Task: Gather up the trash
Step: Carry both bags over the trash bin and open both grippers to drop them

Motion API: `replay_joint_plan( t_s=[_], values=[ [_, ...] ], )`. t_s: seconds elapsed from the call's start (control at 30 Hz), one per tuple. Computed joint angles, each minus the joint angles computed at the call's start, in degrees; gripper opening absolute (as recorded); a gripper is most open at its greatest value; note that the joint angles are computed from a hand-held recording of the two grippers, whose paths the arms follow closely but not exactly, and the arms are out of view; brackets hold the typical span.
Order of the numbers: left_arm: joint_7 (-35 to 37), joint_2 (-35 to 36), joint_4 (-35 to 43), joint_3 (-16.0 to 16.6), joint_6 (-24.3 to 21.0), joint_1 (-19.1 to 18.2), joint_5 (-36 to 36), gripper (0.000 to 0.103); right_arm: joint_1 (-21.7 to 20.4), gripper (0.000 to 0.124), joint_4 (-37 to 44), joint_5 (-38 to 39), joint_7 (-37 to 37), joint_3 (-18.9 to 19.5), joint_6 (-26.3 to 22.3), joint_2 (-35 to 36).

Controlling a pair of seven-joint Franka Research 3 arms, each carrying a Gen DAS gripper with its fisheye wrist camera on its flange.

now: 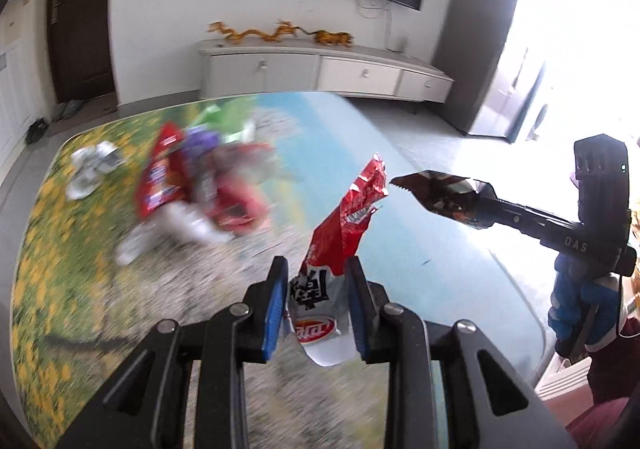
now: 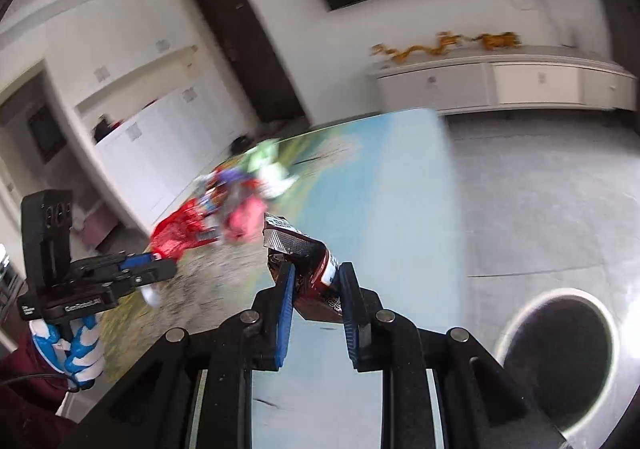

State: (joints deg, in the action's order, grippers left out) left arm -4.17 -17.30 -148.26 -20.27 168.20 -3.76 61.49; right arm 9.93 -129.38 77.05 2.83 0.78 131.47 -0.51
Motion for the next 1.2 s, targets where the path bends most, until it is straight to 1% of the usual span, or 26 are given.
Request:
replay_joint_plan(
  t_s=[0.07, 0.17, 0.27, 0.33, 0.4, 0.47, 0.57, 0.6, 0.63, 0.67, 0.7, 0.77, 0.83, 0.87, 0.93, 1.03, 1.07, 1.1, 1.13, 1.2],
  values=[
    [1.22, 5.34, 5.52, -0.63, 0.52, 0.20, 1.98, 0.028, -1.61, 0.021, 0.78, 1.07, 1.20, -1.42, 2.45, 0.99],
    [5.71, 14.44, 14.91, 0.45, 0.66, -2.37, 2.32, 0.028, -3.61, 0.021, 2.03, 1.46, 3.10, -2.34, 9.20, 2.93],
    [14.90, 23.82, 24.53, 1.19, 0.77, -5.28, -3.11, 0.028, -5.21, 0.021, 3.62, 0.46, 5.82, -2.52, 16.11, 5.98],
    [22.99, 30.60, 31.72, 0.26, -0.07, -6.40, -9.26, 0.028, -6.12, 0.021, 4.78, -0.76, 8.08, -2.31, 19.72, 8.41],
    [29.93, 37.07, 38.88, -1.15, -1.83, -7.27, -14.40, 0.028, -7.48, 0.021, 6.31, -1.97, 10.94, -2.09, 20.36, 11.20],
    [36.48, 43.63, 46.65, -2.76, -4.73, -8.14, -19.31, 0.029, -8.61, 0.023, 7.98, -3.17, 13.70, -1.58, 21.40, 13.93],
    [43.51, 52.37, 57.54, -3.91, -8.69, -10.14, -25.05, 0.030, -10.16, 0.023, 10.45, -4.41, 17.92, -0.51, 22.58, 17.35],
    [45.52, 54.87, 60.74, -4.25, -9.74, -10.75, -26.75, 0.031, -10.69, 0.025, 11.23, -4.81, 19.01, -0.18, 22.97, 18.41],
    [47.03, 56.80, 63.30, -4.35, -10.62, -11.47, -28.16, 0.032, -11.24, 0.034, 12.00, -5.35, 20.09, 0.11, 23.15, 19.39],
    [49.31, 59.27, 66.37, -5.13, -11.59, -11.67, -30.17, 0.038, -11.65, 0.040, 13.24, -6.17, 21.35, 0.37, 23.48, 20.63],
    [50.94, 61.01, 68.48, -5.56, -12.11, -11.92, -31.79, 0.047, -12.47, 0.048, 13.09, -6.29, 21.42, 0.67, 23.76, 20.72],
    [52.94, 63.96, 72.80, -4.97, -13.57, -13.18, -33.97, 0.058, -13.60, 0.050, 13.20, -6.85, 21.72, 1.13, 24.24, 21.00],
    [54.29, 65.99, 76.15, -4.17, -14.80, -14.45, -35.92, 0.059, -14.32, 0.053, 13.44, -7.55, 22.43, 1.42, 24.92, 21.31],
    [54.76, 66.22, 76.56, -3.84, -14.91, -14.68, -36.92, 0.059, -14.76, 0.053, 13.63, -7.96, 22.90, 1.48, 24.80, 21.37],
    [54.44, 65.62, 76.44, -1.74, -14.54, -16.14, -37.53, 0.059, -15.33, 0.055, 13.70, -7.91, 23.32, 1.88, 25.08, 21.34],
    [52.45, 62.70, 73.39, 2.93, -12.08, -18.44, -37.21, 0.059, -16.07, 0.058, 13.50, -7.46, 23.45, 2.18, 25.57, 20.85],
    [51.37, 61.24, 71.63, 4.73, -10.63, -19.22, -36.95, 0.059, -16.32, 0.058, 13.40, -6.83, 23.15, 2.33, 25.72, 20.57],
    [49.62, 59.32, 69.20, 7.01, -8.73, -20.37, -36.35, 0.059, -16.59, 0.061, 14.08, -6.06, 22.58, 2.46, 25.82, 21.03],
    [46.88, 57.23, 66.72, 10.14, -6.90, -22.40, -35.19, 0.059, -16.66, 0.064, 14.21, -5.32, 22.21, 2.65, 26.16, 20.78],
    [41.16, 54.27, 63.79, 16.05, -4.84, -26.41, -31.88, 0.059, -16.80, 0.069, 13.57, -2.40, 19.81, 3.16, 27.31, 19.37]
  ],
)
